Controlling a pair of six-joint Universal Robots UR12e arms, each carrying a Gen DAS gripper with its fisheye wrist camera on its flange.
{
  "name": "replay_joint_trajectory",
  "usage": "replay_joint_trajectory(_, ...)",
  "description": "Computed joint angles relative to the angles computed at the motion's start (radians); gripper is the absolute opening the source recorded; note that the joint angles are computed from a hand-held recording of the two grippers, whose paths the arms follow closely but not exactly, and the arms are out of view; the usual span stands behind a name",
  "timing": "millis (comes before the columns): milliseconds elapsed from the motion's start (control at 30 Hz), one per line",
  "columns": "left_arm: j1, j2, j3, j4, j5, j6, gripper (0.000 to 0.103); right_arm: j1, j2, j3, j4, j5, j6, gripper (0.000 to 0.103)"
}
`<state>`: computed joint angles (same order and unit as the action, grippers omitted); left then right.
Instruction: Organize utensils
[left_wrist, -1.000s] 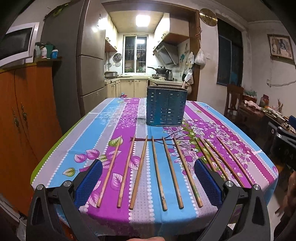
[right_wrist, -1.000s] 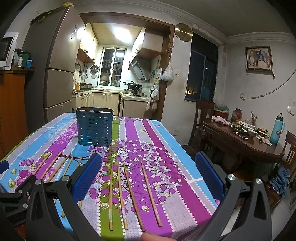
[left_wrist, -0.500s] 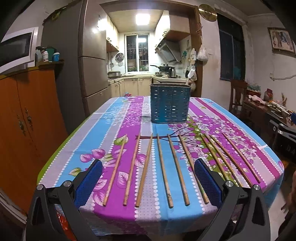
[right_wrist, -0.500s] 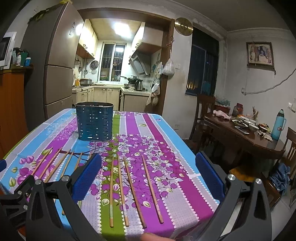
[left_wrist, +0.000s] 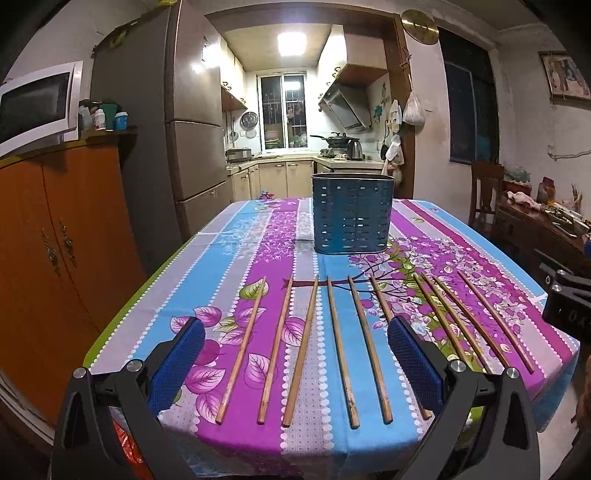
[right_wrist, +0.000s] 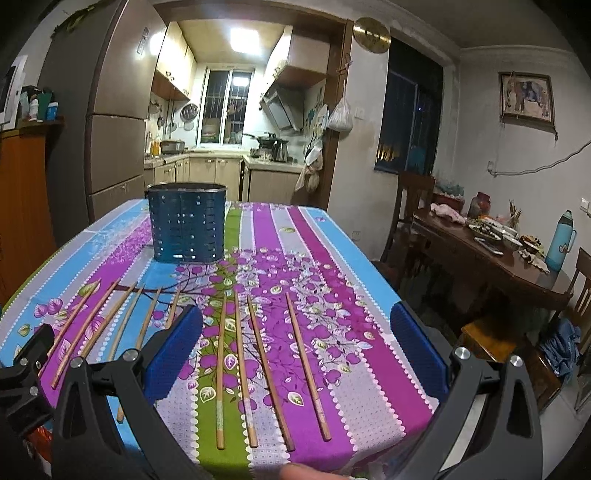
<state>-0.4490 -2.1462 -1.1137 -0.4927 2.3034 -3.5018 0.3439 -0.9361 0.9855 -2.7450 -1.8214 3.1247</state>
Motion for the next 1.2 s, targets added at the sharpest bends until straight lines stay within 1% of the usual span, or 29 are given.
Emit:
replay_joint_trajectory(533,0.008,-0.041,0.040,0.011,0.045,0.058,0.099,-0.001,0.056,-0.091,0.130,0.018,-0.005,0.098)
replay_joint_trajectory(767,0.014,-0.041,0.039,0.008,0.051,0.041,0.099,0.000,0.066,-0.108,0.145,0.026,-0.011,0.098)
replay_joint_trajectory(867,0.016,-0.036,0.034,0.000,0.057,0.031,0.099,-0.003,0.061,-0.100,0.130,0.039,-0.006,0.098)
replay_joint_trajectory(933,0.018,-0.030,0.028,-0.005,0.065,0.023,0.099,-0.010,0.051,-0.077,0.076,0.076,0.003,0.098)
replay_joint_trajectory(1000,0.020,-0.024,0.021,-0.018,0.074,0.008,0.099,-0.013,0.045,-0.059,0.015,0.091,0.006,0.098)
replay_joint_trajectory(1067,0.023,-0.018,0.015,-0.031,0.080,-0.008,0.099,-0.014,0.042,-0.042,-0.053,0.098,-0.032,0.098)
replay_joint_trajectory(1100,0.024,-0.013,0.010,-0.038,0.082,-0.016,0.099,-0.014,0.040,-0.038,-0.067,0.103,-0.049,0.098)
replay_joint_trajectory(1133,0.026,-0.009,0.005,-0.037,0.090,-0.011,0.099,-0.017,0.037,-0.029,-0.080,0.117,-0.065,0.098)
replay_joint_trajectory(1200,0.028,-0.001,-0.013,-0.009,0.131,0.033,0.099,-0.021,0.028,-0.016,-0.078,0.122,-0.083,0.098)
